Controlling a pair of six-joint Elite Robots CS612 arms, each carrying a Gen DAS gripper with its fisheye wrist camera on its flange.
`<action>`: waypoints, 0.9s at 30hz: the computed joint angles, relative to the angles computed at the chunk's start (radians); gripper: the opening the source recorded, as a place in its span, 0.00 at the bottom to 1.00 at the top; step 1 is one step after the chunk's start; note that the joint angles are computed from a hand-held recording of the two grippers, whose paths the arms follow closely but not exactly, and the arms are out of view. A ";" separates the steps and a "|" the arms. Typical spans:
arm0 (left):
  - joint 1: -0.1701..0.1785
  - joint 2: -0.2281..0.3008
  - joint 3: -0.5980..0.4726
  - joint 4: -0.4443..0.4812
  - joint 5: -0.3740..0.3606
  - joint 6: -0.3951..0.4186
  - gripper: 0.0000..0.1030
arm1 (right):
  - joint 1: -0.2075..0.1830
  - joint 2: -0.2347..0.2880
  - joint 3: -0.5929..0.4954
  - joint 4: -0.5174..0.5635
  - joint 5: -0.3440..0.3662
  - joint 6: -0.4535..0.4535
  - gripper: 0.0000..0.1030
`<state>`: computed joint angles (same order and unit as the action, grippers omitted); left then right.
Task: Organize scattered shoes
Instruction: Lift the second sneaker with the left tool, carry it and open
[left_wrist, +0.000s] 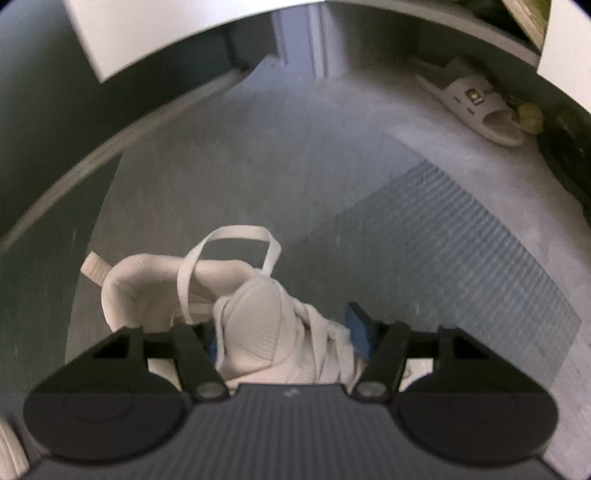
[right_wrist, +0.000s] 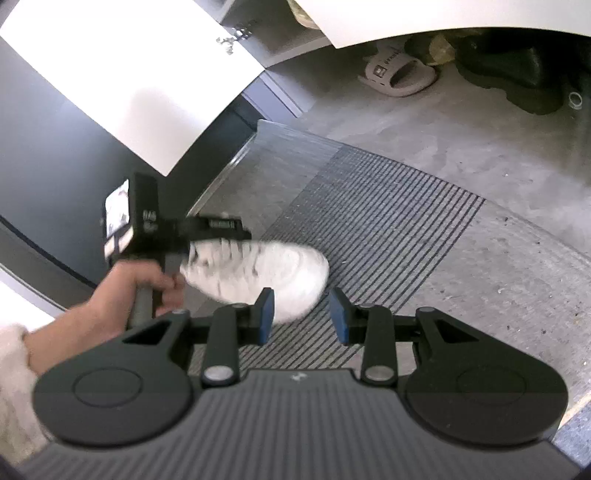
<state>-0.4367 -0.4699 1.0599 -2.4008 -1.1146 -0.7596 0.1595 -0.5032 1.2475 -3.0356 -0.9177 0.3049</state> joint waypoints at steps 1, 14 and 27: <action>-0.001 -0.008 0.013 -0.003 -0.004 -0.008 0.63 | 0.001 0.000 0.002 -0.006 0.002 0.006 0.36; -0.024 -0.181 0.315 -0.139 0.082 -0.307 0.64 | 0.033 -0.026 0.050 -0.016 0.029 -0.040 0.36; 0.005 -0.210 0.434 -0.255 -0.022 -0.291 0.80 | 0.068 -0.038 0.064 0.079 -0.011 -0.129 0.36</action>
